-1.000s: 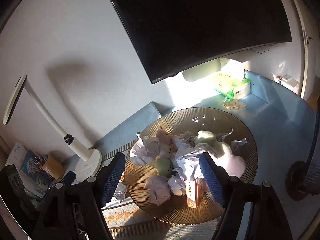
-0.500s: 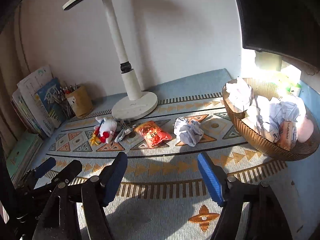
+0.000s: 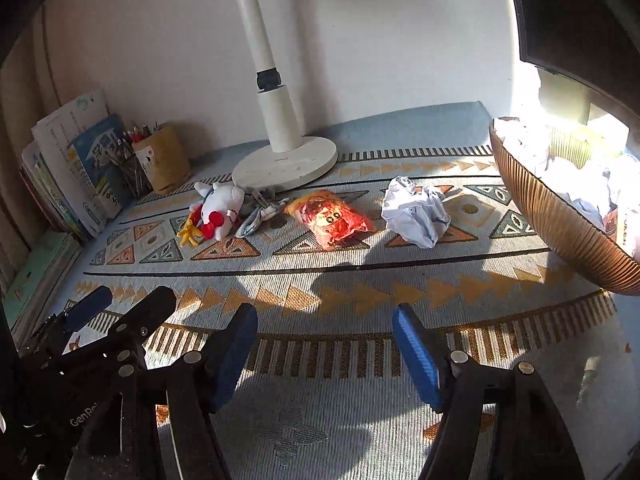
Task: Organize objects
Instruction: 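Move both grippers toward the Hello Kitty plush and snack bag, then grasp the Hello Kitty plush with the left gripper while the right grasps the orange snack bag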
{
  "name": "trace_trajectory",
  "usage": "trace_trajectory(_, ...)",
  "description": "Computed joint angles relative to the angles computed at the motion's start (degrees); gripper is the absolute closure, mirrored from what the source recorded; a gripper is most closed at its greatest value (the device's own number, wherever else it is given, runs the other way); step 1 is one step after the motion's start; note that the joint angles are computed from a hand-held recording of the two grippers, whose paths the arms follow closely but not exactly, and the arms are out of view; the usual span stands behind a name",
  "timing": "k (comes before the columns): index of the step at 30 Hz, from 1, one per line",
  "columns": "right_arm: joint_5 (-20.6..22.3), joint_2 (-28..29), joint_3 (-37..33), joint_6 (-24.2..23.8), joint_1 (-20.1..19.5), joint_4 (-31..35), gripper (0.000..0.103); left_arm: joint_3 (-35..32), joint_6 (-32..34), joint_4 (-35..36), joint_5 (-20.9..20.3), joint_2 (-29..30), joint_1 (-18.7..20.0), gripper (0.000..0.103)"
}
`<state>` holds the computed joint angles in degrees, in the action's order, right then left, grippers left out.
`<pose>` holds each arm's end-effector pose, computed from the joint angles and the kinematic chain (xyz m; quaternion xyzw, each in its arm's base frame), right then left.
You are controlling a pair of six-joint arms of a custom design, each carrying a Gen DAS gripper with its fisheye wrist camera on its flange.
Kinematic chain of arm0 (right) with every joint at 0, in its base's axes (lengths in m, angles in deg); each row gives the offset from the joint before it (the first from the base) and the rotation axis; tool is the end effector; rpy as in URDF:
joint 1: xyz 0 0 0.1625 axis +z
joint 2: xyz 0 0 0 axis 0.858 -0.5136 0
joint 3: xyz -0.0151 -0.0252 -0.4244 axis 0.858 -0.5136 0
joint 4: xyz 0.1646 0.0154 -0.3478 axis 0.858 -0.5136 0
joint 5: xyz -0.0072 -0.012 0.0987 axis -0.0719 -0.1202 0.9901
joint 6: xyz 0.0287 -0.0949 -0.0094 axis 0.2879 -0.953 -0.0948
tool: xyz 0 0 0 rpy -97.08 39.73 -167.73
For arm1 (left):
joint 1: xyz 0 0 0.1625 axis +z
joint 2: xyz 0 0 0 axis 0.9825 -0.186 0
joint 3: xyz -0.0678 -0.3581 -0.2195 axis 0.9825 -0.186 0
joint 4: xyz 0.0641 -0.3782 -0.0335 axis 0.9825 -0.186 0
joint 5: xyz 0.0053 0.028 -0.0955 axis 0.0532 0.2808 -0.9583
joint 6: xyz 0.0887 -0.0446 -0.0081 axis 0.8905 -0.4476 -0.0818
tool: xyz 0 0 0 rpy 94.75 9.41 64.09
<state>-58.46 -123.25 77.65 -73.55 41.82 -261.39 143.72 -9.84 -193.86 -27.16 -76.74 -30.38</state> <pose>0.2360 -0.6200 0.0693 0.3892 -0.8821 0.2180 0.1517 -0.1589 -0.5339 0.1402 -0.0736 0.7618 -0.4952 0.4111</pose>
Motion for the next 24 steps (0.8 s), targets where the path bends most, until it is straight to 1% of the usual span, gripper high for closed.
trace_trajectory(3,-0.3,0.1,0.0,-0.2,0.1,-0.1,0.034,0.1,-1.0,0.9,-1.0,-0.6,0.4,0.012)
trace_trajectory(7,-0.2,0.1,-0.4,0.3,0.0,0.8,0.034,0.1,-0.9,0.6,-1.1,-0.5,0.4,0.012)
trace_trajectory(9,-0.1,0.0,-1.1,0.7,-0.1,2.9,0.034,0.1,-1.2,1.1,-1.3,-0.7,0.4,0.012)
trace_trajectory(10,0.0,0.0,-1.9,1.2,-0.2,5.1,0.034,0.2,-1.4,1.4,-1.8,-0.9,0.5,0.012)
trace_trajectory(12,-1.0,0.4,-5.3,2.0,0.1,12.4,0.034,0.3,-1.7,2.8,-4.7,-2.4,1.1,0.012)
trace_trajectory(13,-2.1,0.9,-7.0,1.4,0.5,15.0,0.034,0.4,-1.8,3.6,-7.3,-3.7,1.7,0.012)
trace_trajectory(15,-3.0,2.0,-9.6,-0.7,1.5,16.3,0.033,0.3,-1.4,4.8,-12.4,-6.5,3.1,0.012)
trace_trajectory(16,-3.2,2.8,-10.9,-1.9,2.0,15.7,0.032,0.1,0.2,3.7,-13.9,-7.5,3.7,0.011)
trace_trajectory(18,-4.4,5.1,-14.7,-3.8,3.1,17.1,0.021,-1.2,5.3,0.4,-15.2,-8.6,4.7,0.01)
trace_trajectory(19,-5.0,6.5,-16.9,-4.4,3.5,17.8,0.02,-2.6,8.1,-0.3,-15.5,-8.6,5.5,0.009)
trace_trajectory(20,-5.3,8.0,-18.9,-5.1,3.8,18.2,0.02,-4.5,11.4,-0.4,-16.3,-8.3,6.5,0.005)
trace_trajectory(22,-6.9,11.5,-23.5,-6.3,4.1,19.0,0.02,-8.6,16.4,0.5,-17.8,-7.0,8.8,0.005)
trace_trajectory(24,-9.3,14.8,-28.6,-5.4,4.1,22.1,0.02,-12.2,18.2,2.8,-20.4,-5.9,11.1,0.005)
